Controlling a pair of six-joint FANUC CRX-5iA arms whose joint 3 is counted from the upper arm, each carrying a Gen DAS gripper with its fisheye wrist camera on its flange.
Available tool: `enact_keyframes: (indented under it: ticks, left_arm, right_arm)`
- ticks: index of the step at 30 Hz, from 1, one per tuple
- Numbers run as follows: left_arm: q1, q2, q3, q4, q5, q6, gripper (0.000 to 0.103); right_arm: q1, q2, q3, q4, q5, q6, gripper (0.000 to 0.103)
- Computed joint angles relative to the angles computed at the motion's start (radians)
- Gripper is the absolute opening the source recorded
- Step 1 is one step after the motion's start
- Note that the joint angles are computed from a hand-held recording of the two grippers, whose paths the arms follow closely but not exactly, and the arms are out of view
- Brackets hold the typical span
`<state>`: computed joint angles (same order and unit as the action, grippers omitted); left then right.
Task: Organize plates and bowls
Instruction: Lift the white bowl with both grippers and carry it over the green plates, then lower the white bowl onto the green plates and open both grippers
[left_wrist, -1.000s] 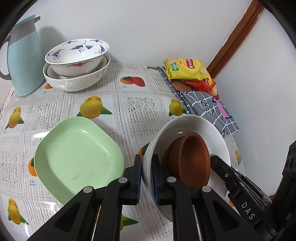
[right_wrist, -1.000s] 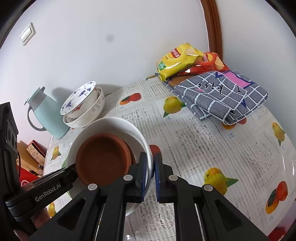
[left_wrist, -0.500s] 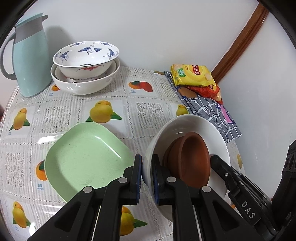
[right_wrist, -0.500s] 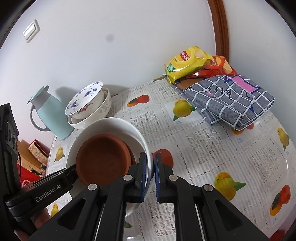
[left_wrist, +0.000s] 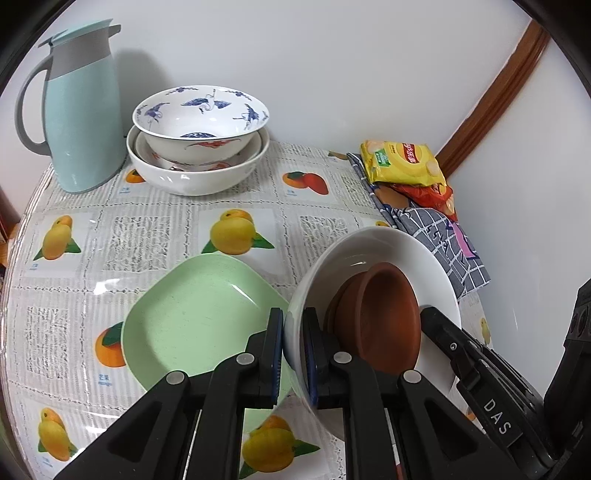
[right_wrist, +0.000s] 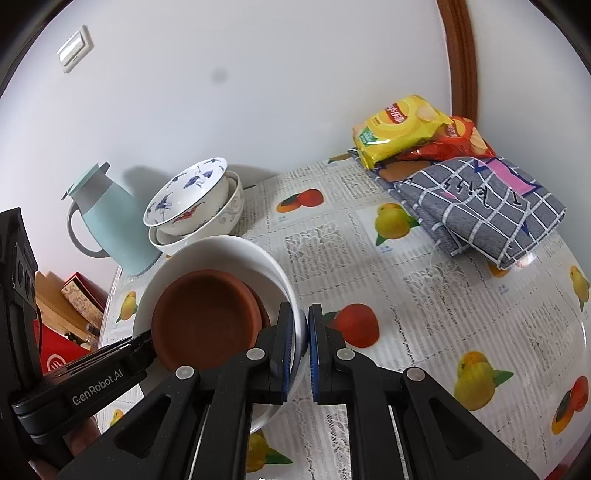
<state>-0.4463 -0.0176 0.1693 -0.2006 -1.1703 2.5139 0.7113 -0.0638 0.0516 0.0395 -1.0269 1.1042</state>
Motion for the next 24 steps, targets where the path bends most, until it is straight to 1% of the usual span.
enact_keyframes:
  ticks: [10,24]
  left_arm:
    - [0.036,-0.034,-0.043,0.007,0.001,-0.012,0.011]
    - [0.096,-0.083,-0.138,0.034,0.003,-0.025,0.011]
  right_arm:
    - [0.029,0.025,0.018,-0.005,0.010,0.006,0.008]
    - [0.065,0.082,0.039,-0.039,0.006,0.026,0.008]
